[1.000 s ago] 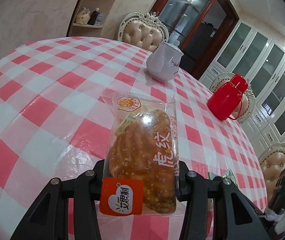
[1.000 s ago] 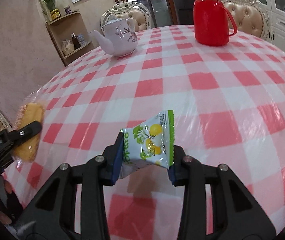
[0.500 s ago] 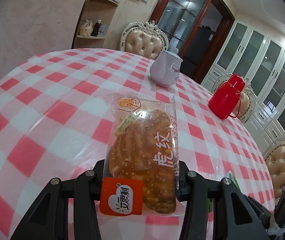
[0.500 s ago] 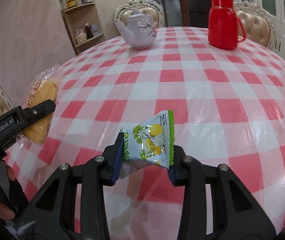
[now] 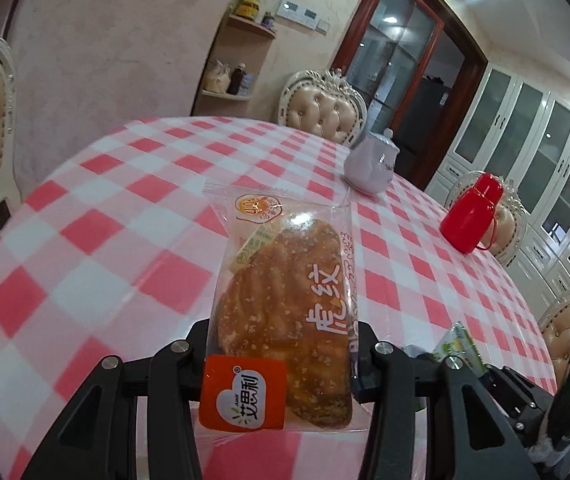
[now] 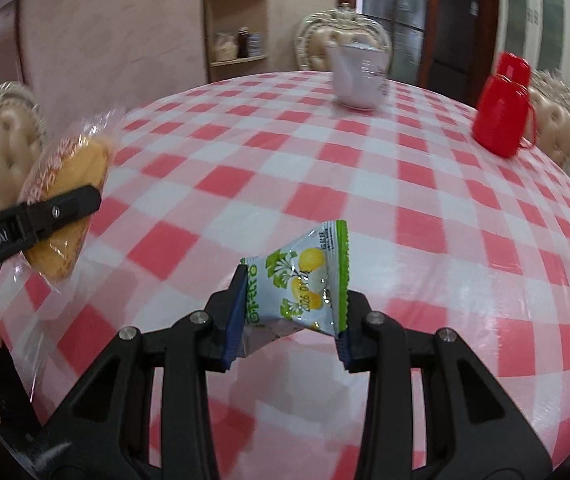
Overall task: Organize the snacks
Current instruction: 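Carry the twisted bread bag and lemon packet to the clear box and open both tools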
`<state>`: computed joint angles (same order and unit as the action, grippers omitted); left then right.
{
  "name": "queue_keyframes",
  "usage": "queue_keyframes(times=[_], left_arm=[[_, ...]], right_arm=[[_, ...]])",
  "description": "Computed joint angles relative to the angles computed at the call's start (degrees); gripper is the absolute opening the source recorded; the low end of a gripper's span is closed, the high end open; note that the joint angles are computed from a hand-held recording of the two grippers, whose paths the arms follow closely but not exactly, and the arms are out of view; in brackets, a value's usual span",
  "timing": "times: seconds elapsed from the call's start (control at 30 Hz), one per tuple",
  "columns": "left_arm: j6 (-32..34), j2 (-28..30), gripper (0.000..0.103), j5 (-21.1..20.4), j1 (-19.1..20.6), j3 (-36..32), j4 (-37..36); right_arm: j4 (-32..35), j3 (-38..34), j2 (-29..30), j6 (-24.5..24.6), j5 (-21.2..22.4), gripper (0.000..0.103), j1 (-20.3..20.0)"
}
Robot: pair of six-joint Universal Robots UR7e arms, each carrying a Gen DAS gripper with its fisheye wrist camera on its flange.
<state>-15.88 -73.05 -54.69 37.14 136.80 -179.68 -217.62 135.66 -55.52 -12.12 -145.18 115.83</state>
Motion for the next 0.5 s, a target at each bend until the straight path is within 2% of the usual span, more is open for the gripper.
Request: queue_keyframes(times=[0.27,0.5], left_arm=[[0.5,-7.0,0.048,1.6,0.2,3.3,3.4],[-1.0,-17.7,0.048,4.8,0.0,6.1,12.1]], right_arm=[[2.1,-1.8,4.0,-0.1,1.0,0.041,3.4],[4.7,-4.1,7.7,-1.2,2.5,0.041,6.2]])
